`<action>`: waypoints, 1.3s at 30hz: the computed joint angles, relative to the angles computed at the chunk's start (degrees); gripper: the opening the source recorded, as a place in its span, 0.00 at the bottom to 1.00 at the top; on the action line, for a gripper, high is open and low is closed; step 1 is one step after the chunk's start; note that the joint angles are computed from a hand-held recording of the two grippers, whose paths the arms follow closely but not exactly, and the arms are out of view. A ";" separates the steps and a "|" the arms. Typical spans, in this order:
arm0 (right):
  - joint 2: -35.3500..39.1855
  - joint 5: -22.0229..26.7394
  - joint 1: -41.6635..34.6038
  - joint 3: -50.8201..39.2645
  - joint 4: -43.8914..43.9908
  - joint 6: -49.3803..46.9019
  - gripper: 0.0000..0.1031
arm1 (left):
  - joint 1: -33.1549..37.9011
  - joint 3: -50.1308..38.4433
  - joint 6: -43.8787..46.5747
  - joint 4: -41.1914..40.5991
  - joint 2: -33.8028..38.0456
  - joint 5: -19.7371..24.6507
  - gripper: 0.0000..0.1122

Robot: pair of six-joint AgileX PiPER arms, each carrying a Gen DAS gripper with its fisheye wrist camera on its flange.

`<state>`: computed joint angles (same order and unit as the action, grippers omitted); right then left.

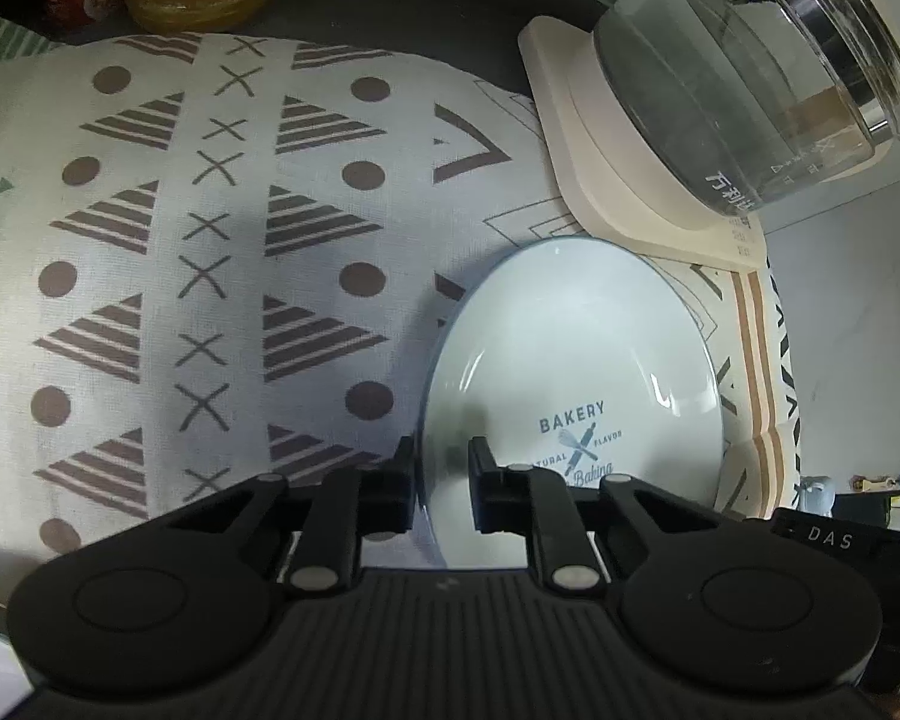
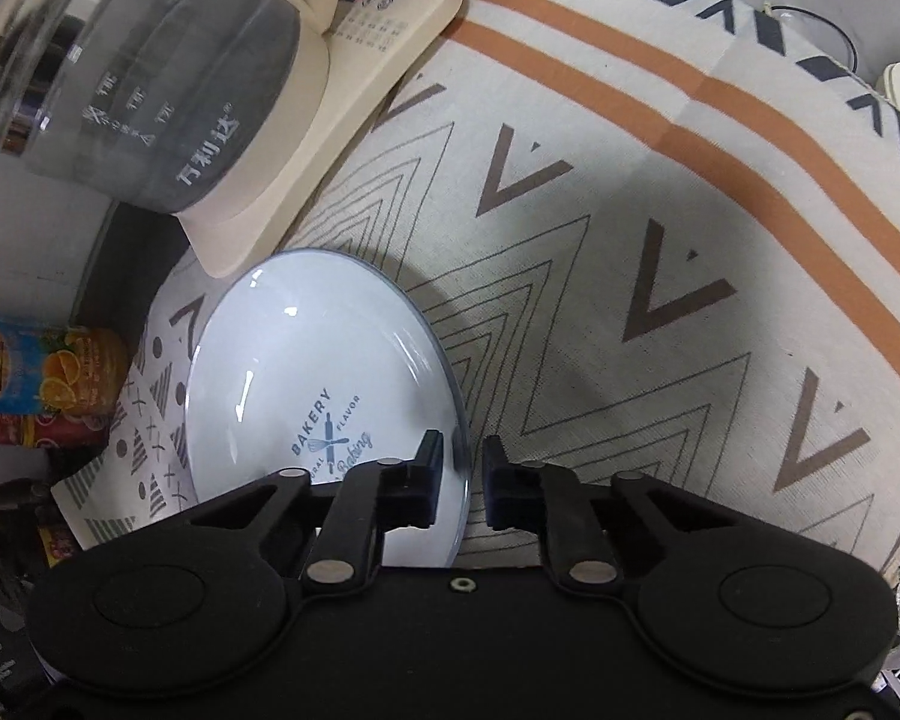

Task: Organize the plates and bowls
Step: 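Grasp the rim of the 'Bakery' plate with both grippers, then lift the 'Bakery' plate and carry it over the 'Sweet' plate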

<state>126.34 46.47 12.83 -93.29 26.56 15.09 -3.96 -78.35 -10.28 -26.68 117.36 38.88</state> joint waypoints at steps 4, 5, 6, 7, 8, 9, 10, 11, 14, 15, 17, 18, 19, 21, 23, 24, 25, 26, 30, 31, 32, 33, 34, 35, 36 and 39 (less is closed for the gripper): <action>-0.10 -1.81 0.03 0.81 0.97 -0.47 0.09 | 0.28 2.14 1.16 -1.96 -1.23 -1.90 0.09; -0.35 -1.95 0.24 0.92 0.43 -0.49 0.09 | 0.38 3.15 2.24 -2.77 -2.10 -2.72 0.09; -0.78 -2.17 0.43 1.19 -0.09 -0.72 0.08 | 0.64 4.32 3.75 -3.74 -3.11 -3.58 0.09; -1.18 -2.40 0.45 1.44 -0.36 -0.80 0.08 | 0.87 5.20 4.83 -4.43 -4.03 -4.16 0.09; -1.83 -3.18 0.50 2.10 -0.06 -1.07 0.07 | 0.95 5.75 5.45 -4.72 -4.72 -4.69 0.09; -2.75 -4.19 0.40 3.10 0.67 -2.00 0.07 | 0.90 6.14 5.55 -4.49 -5.37 -5.24 0.09; -3.33 -4.72 0.33 3.53 1.23 -2.81 0.06 | 0.84 6.55 5.43 -4.16 -6.07 -5.82 0.09; -3.97 -5.22 0.25 3.97 2.02 -3.97 0.06 | 0.74 6.96 4.78 -3.49 -6.83 -6.39 0.09; -5.47 -5.72 0.18 4.56 4.42 -7.42 0.07 | 0.76 7.98 2.12 -0.85 -8.97 -6.87 0.09; -5.97 -5.68 0.29 4.65 4.81 -7.97 0.07 | 0.82 8.81 2.08 -0.60 -9.92 -7.41 0.09; -6.82 -5.61 0.65 4.87 5.00 -8.54 0.08 | 0.90 10.16 1.59 0.15 -11.77 -8.29 0.09; -7.28 -6.07 0.99 5.25 5.10 -9.01 0.08 | 0.90 10.96 0.81 0.57 -12.94 -8.59 0.09; -7.81 -6.43 1.27 5.62 5.20 -9.41 0.08 | 1.08 11.82 0.44 0.71 -13.97 -8.97 0.09; -8.62 -6.84 2.06 5.93 5.23 -9.52 0.08 | 1.48 13.20 -0.53 1.44 -15.84 -9.45 0.09; -9.24 -6.51 2.81 5.73 4.74 -9.60 0.08 | 1.87 14.42 -1.74 2.55 -17.68 -9.60 0.09; -9.28 -6.49 3.39 5.40 4.41 -9.49 0.08 | 2.28 15.24 -2.04 2.86 -18.79 -9.58 0.09; -9.57 -6.60 3.80 5.47 4.43 -9.84 0.08 | 2.66 16.13 -2.37 3.15 -19.93 -9.60 0.09; -9.81 -6.77 4.17 5.66 4.65 -10.33 0.08 | 3.01 17.03 -2.71 3.52 -21.05 -9.69 0.09; -11.69 -7.58 5.65 7.51 5.65 -12.38 0.08 | 3.45 20.61 -6.04 6.39 -25.57 -10.15 0.09; -12.31 -7.89 6.00 8.23 6.03 -13.13 0.08 | 3.61 21.50 -6.75 7.00 -26.72 -10.21 0.09; -12.86 -8.07 6.40 8.79 6.28 -13.69 0.09 | 3.80 22.50 -7.42 7.61 -28.04 -10.22 0.09; -13.39 -8.23 6.75 9.35 6.57 -14.26 0.09 | 4.03 23.50 -8.03 8.19 -29.27 -10.27 0.09; -13.85 -8.22 7.15 9.71 6.72 -14.67 0.09 | 4.23 24.52 -8.81 8.92 -30.59 -10.30 0.09; -14.31 -8.20 7.59 10.04 6.83 -15.08 0.09 | 4.41 25.37 -9.61 9.65 -31.77 -10.25 0.09; -14.75 -8.16 8.06 10.33 6.89 -15.48 0.09 | 4.62 26.34 -10.39 10.42 -33.11 -10.14 0.09; -16.27 -8.50 9.52 11.61 7.09 -16.33 0.09 | 5.23 28.93 -12.81 12.56 -36.76 -9.60 0.09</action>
<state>110.07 37.97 22.35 -81.69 33.65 -1.24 1.27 -49.42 -23.08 -14.12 80.60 29.28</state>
